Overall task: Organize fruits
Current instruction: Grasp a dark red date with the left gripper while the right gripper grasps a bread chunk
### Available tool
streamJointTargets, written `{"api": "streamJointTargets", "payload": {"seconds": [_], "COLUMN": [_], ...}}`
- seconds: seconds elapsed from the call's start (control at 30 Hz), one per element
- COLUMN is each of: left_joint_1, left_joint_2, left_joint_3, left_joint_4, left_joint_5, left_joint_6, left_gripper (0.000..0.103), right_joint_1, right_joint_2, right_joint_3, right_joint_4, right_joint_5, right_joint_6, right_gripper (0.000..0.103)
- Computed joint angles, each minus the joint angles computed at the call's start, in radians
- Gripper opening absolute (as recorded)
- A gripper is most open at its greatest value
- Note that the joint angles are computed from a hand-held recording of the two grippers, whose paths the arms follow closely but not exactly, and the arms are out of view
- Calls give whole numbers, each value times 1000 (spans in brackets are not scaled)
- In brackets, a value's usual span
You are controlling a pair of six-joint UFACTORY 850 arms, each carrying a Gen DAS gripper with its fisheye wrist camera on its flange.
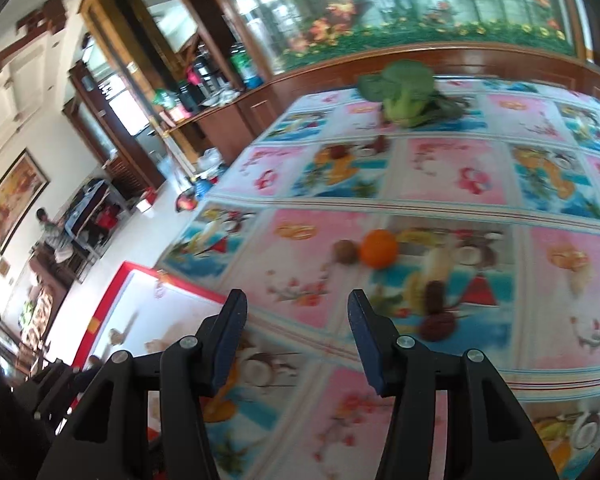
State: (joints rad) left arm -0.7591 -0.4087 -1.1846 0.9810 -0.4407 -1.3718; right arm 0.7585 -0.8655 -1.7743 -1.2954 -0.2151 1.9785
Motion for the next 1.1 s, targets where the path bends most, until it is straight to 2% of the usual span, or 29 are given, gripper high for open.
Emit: {"api": "streamJointTargets", "payload": {"seconds": [0.1, 0.2, 0.27, 0.33, 0.43, 0.5, 0.57, 0.67, 0.77, 0.87, 1.0, 1.1], "left_joint_1": [-17, -30, -37, -43, -55, -60, -65, -65, -54, -49, -45, -38], "left_joint_2": [-26, -56, -77, -95, -134, -149, -169, -205, -256, -315, -377, -421], "left_joint_3": [-30, -61, -86, -110, -165, -186, -212, -256, -316, -385, -461, -525], "left_joint_4": [-36, -97, -140, -169, -175, -141, -51, -4, -81, -203, -275, -373], "left_joint_5": [5, 6, 2, 0, -16, -10, 5, 21, 70, 84, 99, 90], "left_joint_6": [57, 136, 190, 230, 270, 252, 177, 140, 195, 303, 347, 435], "left_gripper": [83, 83, 83, 83, 83, 83, 83, 83, 83, 83, 81, 69], "right_joint_1": [-16, -36, -50, -66, -88, -103, -119, -142, -153, -159, -167, -178], "right_joint_2": [26, 64, 94, 136, 208, 253, 280, 299, 291, 278, 290, 289], "right_joint_3": [43, 103, 147, 211, 322, 394, 440, 477, 470, 449, 466, 469], "right_joint_4": [15, -63, -154, -317, -532, -594, -621, -548, -405, -227, -237, -271], "right_joint_5": [-6, -10, -16, -26, -95, -159, -181, -189, -182, -201, -187, -155], "right_joint_6": [18, 120, 212, 382, 595, 667, 701, 643, 506, 331, 356, 404], "right_gripper": [52, 52, 52, 52, 52, 52, 52, 53, 53, 53, 53, 53]}}
